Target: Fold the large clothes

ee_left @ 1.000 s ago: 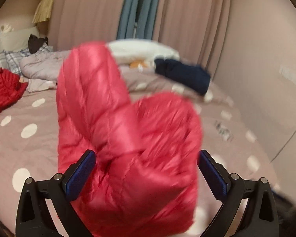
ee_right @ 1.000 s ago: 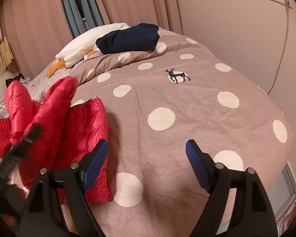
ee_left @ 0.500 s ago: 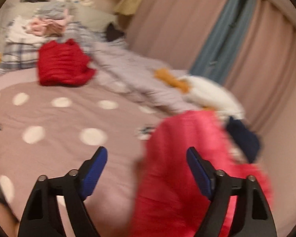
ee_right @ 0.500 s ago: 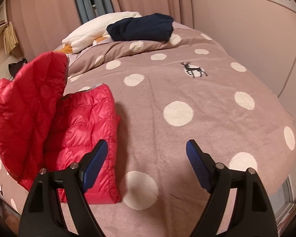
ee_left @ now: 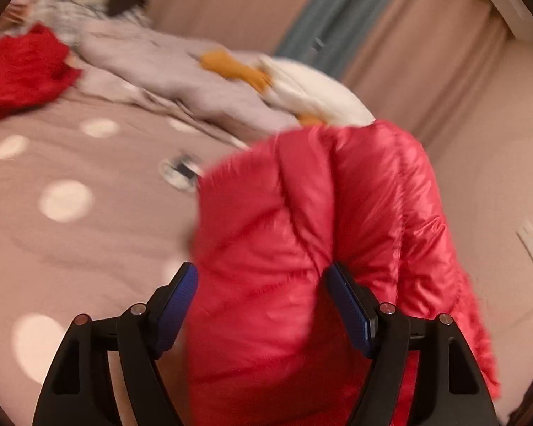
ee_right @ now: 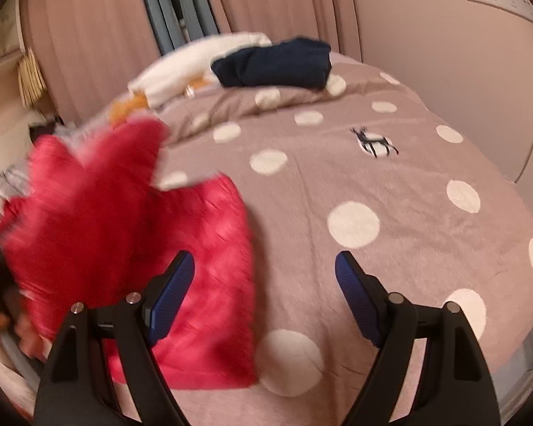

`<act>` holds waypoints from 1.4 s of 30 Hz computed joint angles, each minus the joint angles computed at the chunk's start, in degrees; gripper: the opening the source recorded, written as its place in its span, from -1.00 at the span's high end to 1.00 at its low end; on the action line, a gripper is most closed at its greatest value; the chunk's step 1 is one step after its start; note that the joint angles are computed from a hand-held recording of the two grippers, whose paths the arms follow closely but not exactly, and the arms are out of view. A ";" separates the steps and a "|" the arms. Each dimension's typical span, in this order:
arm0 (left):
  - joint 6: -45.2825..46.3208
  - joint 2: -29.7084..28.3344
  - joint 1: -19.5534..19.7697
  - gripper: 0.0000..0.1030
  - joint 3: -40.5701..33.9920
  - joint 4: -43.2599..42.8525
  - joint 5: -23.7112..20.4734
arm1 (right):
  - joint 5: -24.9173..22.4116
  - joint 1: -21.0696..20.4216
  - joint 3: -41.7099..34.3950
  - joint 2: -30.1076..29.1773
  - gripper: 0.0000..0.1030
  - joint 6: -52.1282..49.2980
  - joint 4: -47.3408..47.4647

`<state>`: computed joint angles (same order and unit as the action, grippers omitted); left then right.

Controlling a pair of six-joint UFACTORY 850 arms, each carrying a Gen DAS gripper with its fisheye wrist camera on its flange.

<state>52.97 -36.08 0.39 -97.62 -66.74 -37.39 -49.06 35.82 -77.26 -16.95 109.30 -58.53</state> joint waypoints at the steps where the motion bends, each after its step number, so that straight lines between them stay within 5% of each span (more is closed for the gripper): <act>1: -0.10 -0.53 -0.73 -0.45 -0.38 0.97 -1.62 | -0.22 0.19 -0.09 0.16 -0.59 1.39 -1.40; 5: 5.42 0.58 -3.17 -0.47 2.87 -1.29 1.70 | 0.36 0.21 0.74 0.72 -0.78 9.69 -10.03; 9: 13.06 3.01 -4.74 -0.49 6.81 -3.97 8.15 | 14.73 -3.90 3.03 0.48 -0.71 19.04 -17.93; 11: 10.37 2.84 -4.06 -0.53 6.26 -2.80 6.80 | 20.65 -5.90 1.48 -2.07 -0.54 14.73 -14.33; 13: 4.28 1.40 -2.82 -0.59 3.94 0.34 3.91 | 22.59 -7.07 -1.33 -5.64 0.10 2.98 -3.95; 17: 1.65 2.37 -2.06 -0.61 3.99 3.17 1.00 | 21.18 -7.68 -2.75 -8.83 0.24 -8.20 7.56; 21: 8.95 5.78 -3.28 -0.62 8.64 -1.27 9.43 | 15.98 -6.45 -2.29 -8.03 0.24 -11.41 10.02; 27: 16.19 6.92 -5.10 -0.72 11.65 -5.54 14.98 | 17.95 -6.69 2.84 -5.55 0.24 -7.23 7.94; 31: 20.46 7.47 -5.06 -0.73 11.87 -10.26 17.70 | 15.09 -5.80 2.77 -4.98 0.20 -10.12 9.74; 36: 7.56 2.94 -5.51 -0.73 7.01 4.14 14.81 | 12.94 -4.92 3.08 -4.18 0.15 -8.32 10.17; 42: 16.00 4.45 -6.96 -0.73 10.17 -2.76 20.43 | 9.07 -3.29 3.53 -0.38 0.08 -0.53 4.09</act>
